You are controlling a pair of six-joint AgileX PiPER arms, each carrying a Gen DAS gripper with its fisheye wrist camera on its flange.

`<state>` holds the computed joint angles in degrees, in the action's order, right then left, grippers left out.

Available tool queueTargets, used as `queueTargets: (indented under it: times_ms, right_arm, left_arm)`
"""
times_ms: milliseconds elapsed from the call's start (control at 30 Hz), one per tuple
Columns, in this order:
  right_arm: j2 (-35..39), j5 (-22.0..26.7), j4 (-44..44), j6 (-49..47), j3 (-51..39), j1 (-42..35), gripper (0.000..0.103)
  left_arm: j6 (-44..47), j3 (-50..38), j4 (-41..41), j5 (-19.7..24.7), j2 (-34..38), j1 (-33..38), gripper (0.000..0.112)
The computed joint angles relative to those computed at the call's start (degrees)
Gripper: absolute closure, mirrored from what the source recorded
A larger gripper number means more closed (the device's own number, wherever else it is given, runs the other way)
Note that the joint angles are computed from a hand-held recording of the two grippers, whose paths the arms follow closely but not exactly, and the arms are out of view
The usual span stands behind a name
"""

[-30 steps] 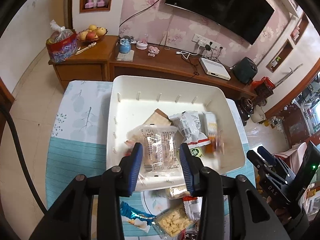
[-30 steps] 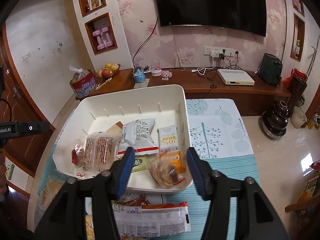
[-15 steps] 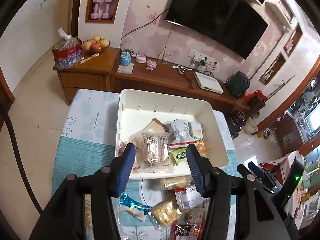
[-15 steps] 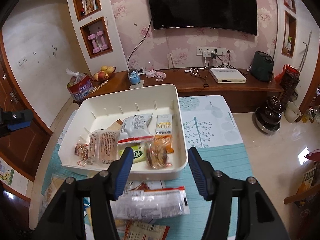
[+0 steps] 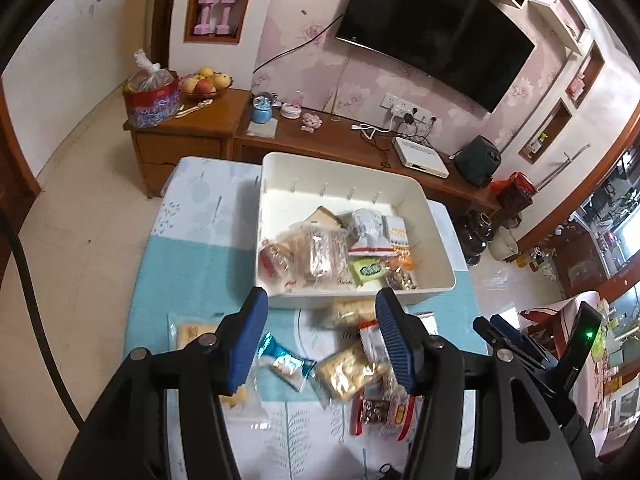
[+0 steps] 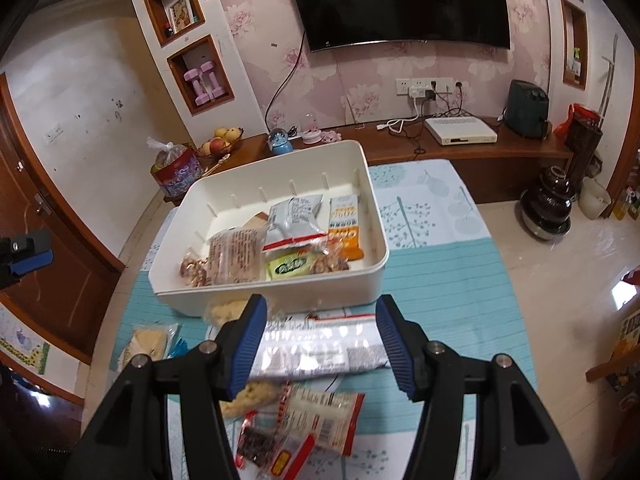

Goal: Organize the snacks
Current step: 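Withdraw both tools from the tray back over the remaining snacks, then lower left tool onto the yellow bread pack while right tool approaches the red-striped packets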

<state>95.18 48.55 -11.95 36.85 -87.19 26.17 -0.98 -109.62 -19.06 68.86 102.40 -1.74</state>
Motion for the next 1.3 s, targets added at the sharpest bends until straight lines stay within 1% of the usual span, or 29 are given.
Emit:
queueTargets:
  times_ms: [167, 300, 400, 533, 600, 767, 867, 933, 967, 1100, 1167, 1233, 1300]
  right_arm:
    - [-3.47, -1.92, 3.36, -3.15, 4.12, -0.1, 0.046]
    - [-5.84, -1.85, 7.93, -6.58, 6.53, -0.41, 0.046]
    - [-7.04, -0.83, 12.25, -10.45, 7.82, -0.87, 0.046]
    - [-8.48, -0.02, 19.28, -15.76, 10.46, -2.05, 0.046]
    - [-9.23, 0.08, 21.48, -17.2, 12.04, -1.89, 0.046]
    - [-11.12, 0.45, 26.8, -20.17, 15.1, -1.96, 0.046]
    - [-12.33, 0.47, 29.58, -20.94, 17.43, -2.02, 0.046]
    - [-12.55, 0.65, 30.1, -20.08, 18.34, -1.75, 0.046]
    - [-12.47, 1.02, 30.15, -19.42, 18.54, -1.61, 0.046]
    - [-11.92, 2.28, 29.84, -16.76, 18.65, -0.37, 0.046]
    - [-11.66, 2.62, 29.8, -15.45, 18.82, 0.1, 0.046]
    - [-11.31, 2.55, 29.83, -13.77, 19.18, 0.35, 0.046]
    - [-10.45, 3.29, 29.19, -11.15, 18.77, 0.76, 0.042]
  left_arm:
    - [-4.04, 6.89, 4.06, -0.91, -5.4, -0.86, 0.057]
    - [-8.37, 11.51, 7.16, -0.78, -9.07, -1.84, 0.057]
    - [-12.29, 14.88, 9.92, -1.02, -12.01, -3.01, 0.057]
    - [-16.6, 19.64, 10.69, -0.62, -15.82, -3.55, 0.057]
    - [-18.24, 21.92, 11.93, -0.19, -17.57, -4.27, 0.054]
    - [-21.19, 26.12, 14.15, 0.64, -20.89, -5.4, 0.043]
    - [-21.29, 28.26, 14.25, 0.75, -22.48, -5.14, 0.04]
    - [-20.81, 29.35, 13.95, 0.89, -23.27, -4.54, 0.028]
    - [-20.17, 29.96, 13.56, 0.56, -23.64, -3.98, 0.026]
    - [-16.36, 31.03, 10.41, -0.42, -23.16, -0.57, 0.026]
    - [-12.17, 30.93, 7.32, -0.73, -21.84, 2.04, 0.025]
    - [-9.06, 30.32, 5.27, -0.11, -20.23, 3.67, 0.025]
    - [-5.35, 29.51, 2.75, 0.41, -18.33, 5.78, 0.025]
